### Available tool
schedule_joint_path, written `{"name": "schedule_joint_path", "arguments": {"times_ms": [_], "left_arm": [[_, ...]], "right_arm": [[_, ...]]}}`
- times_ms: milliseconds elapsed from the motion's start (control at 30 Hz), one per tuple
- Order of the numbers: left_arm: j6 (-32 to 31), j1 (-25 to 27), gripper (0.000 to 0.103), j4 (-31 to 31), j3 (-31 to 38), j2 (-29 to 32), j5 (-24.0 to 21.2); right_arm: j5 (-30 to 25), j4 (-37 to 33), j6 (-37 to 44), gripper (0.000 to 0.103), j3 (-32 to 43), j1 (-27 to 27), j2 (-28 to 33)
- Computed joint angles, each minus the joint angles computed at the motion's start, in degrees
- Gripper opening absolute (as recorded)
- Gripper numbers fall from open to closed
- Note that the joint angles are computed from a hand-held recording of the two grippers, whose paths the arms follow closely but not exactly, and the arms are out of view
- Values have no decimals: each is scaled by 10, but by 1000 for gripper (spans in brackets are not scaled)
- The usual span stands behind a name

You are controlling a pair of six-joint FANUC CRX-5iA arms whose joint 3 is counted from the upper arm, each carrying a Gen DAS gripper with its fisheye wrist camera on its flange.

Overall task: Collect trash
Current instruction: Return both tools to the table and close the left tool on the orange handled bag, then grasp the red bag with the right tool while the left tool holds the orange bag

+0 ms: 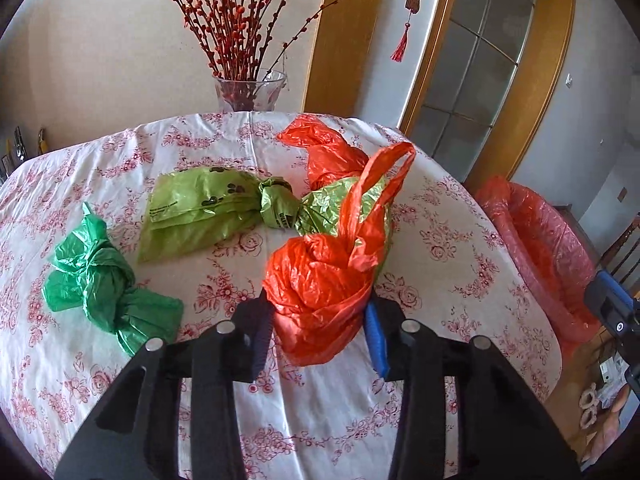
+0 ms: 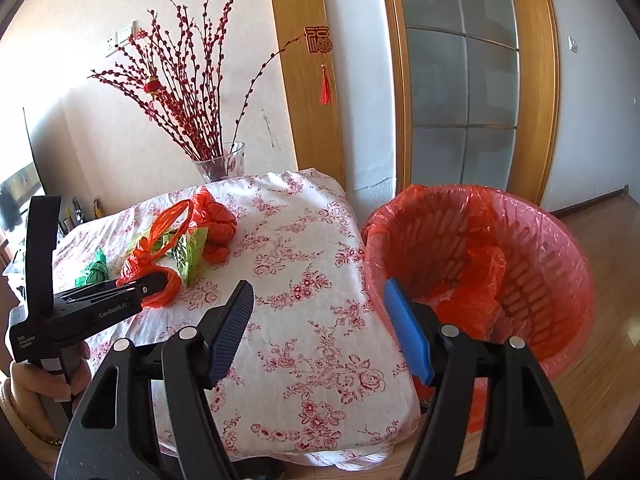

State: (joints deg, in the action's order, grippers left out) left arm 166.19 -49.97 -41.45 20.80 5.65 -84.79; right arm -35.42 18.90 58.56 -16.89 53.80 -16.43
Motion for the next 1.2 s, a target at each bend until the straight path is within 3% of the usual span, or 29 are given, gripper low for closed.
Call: {"name": "schedule_joint_path", "arguments": {"times_ms": [267, 467, 633, 833, 1033, 1200], "left_arm": [[23, -28, 37, -31, -8, -27, -33], [38, -72, 38, -97, -2, -53, -120], [55, -96, 38, -138, -15, -82, -177], [69, -94, 38, -149, -41, -112, -200], [87, -84, 38, -148, -70, -138, -181], [90, -73, 38, -139, -88, -150, -164]], "right_arm": [[4, -14, 17, 68, 15, 2, 11], [13, -41, 48, 67, 53, 15, 44], [1, -74, 79, 57, 122, 31, 101], [-50, -118, 109, 57, 240, 47, 197], [-155, -103, 126, 57, 361, 68, 302], [-224, -88, 132, 57, 415, 62, 353]]}}
